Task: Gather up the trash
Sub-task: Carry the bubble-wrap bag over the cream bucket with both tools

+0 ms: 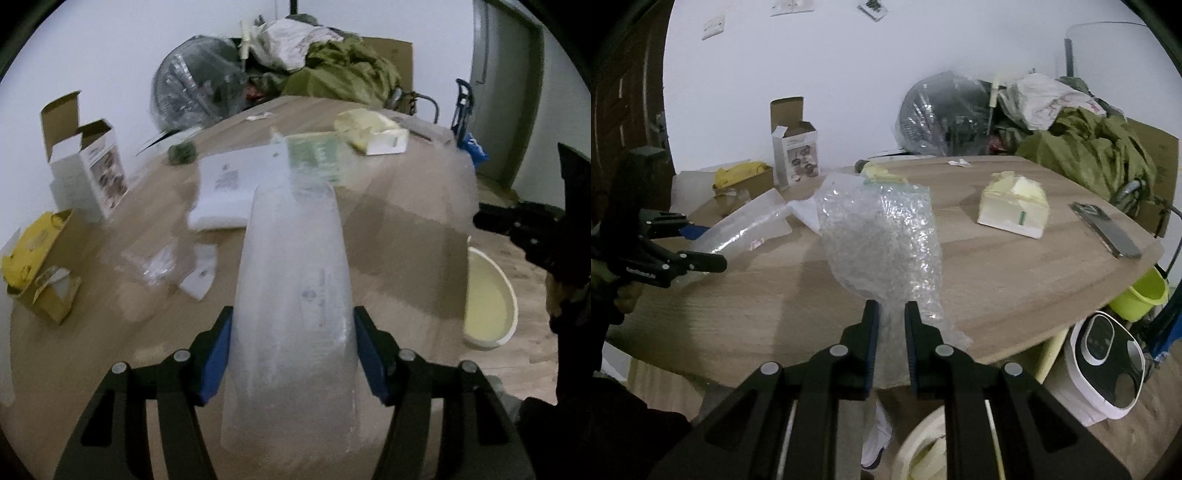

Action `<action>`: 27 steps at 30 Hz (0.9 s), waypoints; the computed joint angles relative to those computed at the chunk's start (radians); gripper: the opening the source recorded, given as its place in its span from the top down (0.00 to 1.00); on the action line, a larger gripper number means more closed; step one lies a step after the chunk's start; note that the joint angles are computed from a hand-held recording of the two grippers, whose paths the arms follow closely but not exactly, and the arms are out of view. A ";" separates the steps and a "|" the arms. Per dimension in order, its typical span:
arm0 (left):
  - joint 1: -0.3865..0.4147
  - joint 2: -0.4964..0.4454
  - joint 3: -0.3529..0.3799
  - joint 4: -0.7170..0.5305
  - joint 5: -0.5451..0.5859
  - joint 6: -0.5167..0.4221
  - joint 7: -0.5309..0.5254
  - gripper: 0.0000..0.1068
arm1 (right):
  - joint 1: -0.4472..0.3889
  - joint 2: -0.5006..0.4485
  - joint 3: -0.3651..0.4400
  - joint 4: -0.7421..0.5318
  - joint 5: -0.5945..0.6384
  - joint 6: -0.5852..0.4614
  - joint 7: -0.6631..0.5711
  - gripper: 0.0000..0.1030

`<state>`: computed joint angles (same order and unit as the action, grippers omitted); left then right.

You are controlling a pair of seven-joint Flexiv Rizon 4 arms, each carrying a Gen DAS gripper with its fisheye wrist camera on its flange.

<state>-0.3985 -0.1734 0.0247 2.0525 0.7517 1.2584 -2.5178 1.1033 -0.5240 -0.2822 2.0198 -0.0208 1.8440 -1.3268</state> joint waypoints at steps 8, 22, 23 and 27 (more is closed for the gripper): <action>-0.041 -0.064 -0.002 -0.087 0.006 0.064 -0.006 0.41 | 0.096 0.040 -0.104 0.088 0.093 0.032 -0.019 0.87; -0.146 -0.214 0.031 -0.210 -0.193 0.133 0.222 0.41 | 0.162 0.082 -0.185 0.217 0.243 0.066 -0.043 0.87; -0.149 -0.225 0.029 -0.218 -0.214 0.138 0.246 0.41 | 0.160 0.083 -0.184 0.225 0.251 0.066 -0.042 0.87; -0.164 -0.262 0.025 -0.237 -0.293 0.167 0.324 0.41 | 0.129 0.086 -0.156 0.252 0.264 0.066 -0.031 0.87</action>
<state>-0.5624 -0.4359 0.0492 1.8158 0.4584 1.4251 -2.1935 1.2323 -0.4382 -0.4382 2.2716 0.2434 1.9095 -1.3581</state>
